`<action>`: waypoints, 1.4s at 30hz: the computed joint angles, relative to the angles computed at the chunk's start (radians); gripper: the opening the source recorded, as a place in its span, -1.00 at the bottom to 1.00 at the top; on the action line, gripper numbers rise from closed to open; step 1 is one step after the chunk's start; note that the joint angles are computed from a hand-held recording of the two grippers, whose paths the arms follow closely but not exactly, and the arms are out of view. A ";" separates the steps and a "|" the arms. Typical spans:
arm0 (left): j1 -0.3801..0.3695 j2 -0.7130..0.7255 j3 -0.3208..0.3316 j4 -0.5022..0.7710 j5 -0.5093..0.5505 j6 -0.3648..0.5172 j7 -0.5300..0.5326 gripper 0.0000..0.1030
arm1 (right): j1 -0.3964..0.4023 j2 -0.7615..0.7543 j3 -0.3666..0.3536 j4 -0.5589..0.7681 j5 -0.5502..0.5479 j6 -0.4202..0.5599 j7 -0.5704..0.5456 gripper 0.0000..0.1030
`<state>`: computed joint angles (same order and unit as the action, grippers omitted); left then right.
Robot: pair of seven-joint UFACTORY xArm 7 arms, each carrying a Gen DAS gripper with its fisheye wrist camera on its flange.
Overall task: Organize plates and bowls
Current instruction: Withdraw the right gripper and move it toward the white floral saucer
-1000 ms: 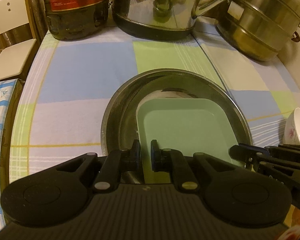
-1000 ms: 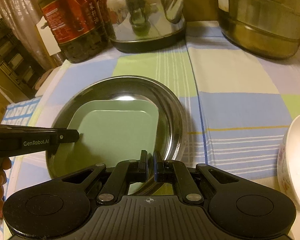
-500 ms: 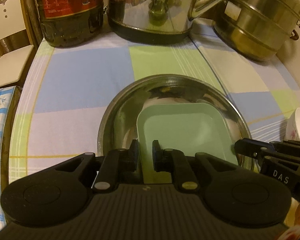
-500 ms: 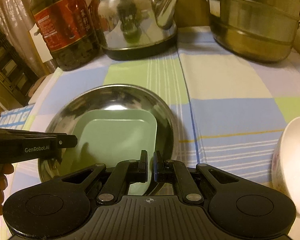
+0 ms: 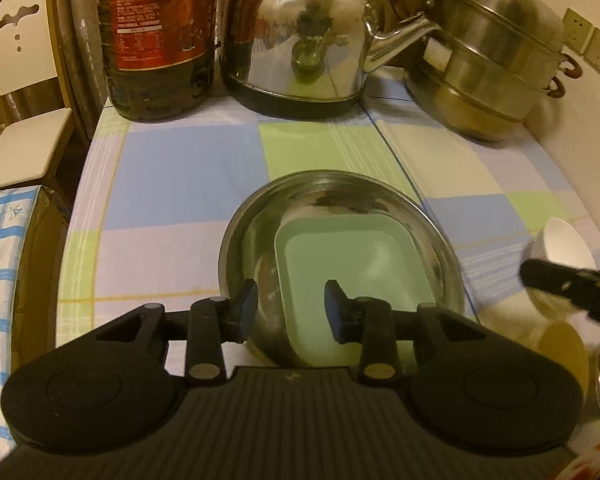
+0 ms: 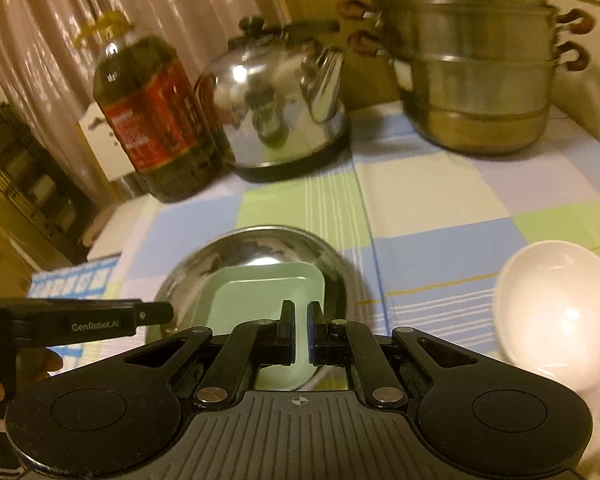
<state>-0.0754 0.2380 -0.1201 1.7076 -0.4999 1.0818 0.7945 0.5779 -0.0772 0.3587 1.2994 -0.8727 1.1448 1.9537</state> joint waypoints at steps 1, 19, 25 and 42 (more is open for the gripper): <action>0.006 -0.015 0.002 -0.012 -0.003 0.005 0.006 -0.32 | 0.007 -0.013 0.008 -0.002 0.001 0.021 0.010 -0.88; -0.001 -0.439 0.114 -0.404 0.010 0.027 0.038 -0.17 | 0.057 -0.174 0.183 -0.079 0.100 0.128 0.076 -0.88; -0.021 -0.572 0.150 -0.509 0.041 0.071 -0.033 -0.17 | 0.062 -0.224 0.225 -0.118 0.157 0.101 0.060 -0.88; -0.075 -0.871 0.188 -0.736 0.106 0.174 -0.113 -0.17 | 0.024 -0.348 0.316 -0.213 0.365 0.003 0.001 -0.87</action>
